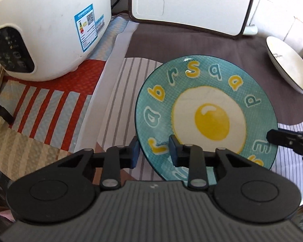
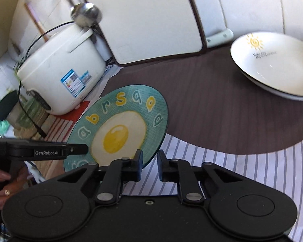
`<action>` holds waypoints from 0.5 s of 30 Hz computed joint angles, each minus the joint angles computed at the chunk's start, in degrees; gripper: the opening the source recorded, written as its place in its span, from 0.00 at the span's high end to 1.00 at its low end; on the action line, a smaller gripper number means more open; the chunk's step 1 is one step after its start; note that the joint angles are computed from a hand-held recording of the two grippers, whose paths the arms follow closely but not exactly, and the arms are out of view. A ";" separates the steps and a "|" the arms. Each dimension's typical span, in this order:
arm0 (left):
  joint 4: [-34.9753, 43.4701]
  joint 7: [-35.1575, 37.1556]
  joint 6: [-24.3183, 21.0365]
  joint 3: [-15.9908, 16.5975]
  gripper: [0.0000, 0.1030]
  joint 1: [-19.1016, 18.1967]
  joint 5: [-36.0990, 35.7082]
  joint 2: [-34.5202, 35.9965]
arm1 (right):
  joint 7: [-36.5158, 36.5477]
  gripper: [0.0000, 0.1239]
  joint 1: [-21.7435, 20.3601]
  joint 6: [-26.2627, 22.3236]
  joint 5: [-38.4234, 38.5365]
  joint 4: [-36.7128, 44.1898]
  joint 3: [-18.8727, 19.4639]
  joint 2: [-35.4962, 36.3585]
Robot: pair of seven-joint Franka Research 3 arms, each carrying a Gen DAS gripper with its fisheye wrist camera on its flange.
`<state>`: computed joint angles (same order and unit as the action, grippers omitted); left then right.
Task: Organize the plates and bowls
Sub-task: 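Lift the teal plate with the left tool while the right tool carries it, then set down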
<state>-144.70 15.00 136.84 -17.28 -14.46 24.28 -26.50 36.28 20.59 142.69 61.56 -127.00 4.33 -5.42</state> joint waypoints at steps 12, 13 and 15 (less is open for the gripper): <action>-2.82 -2.60 5.88 0.34 0.73 0.30 1.33 -1.59 | 1.74 0.83 -0.61 -2.97 -2.79 4.19 0.80 4.06; -2.77 -2.14 6.19 0.51 0.73 0.03 0.78 -1.82 | 1.54 0.83 -0.85 -3.51 -2.32 4.22 0.66 3.75; -1.49 -1.09 5.13 0.41 0.73 -0.59 -0.56 -1.68 | 2.45 0.83 -1.42 -4.97 -3.06 4.42 0.26 3.16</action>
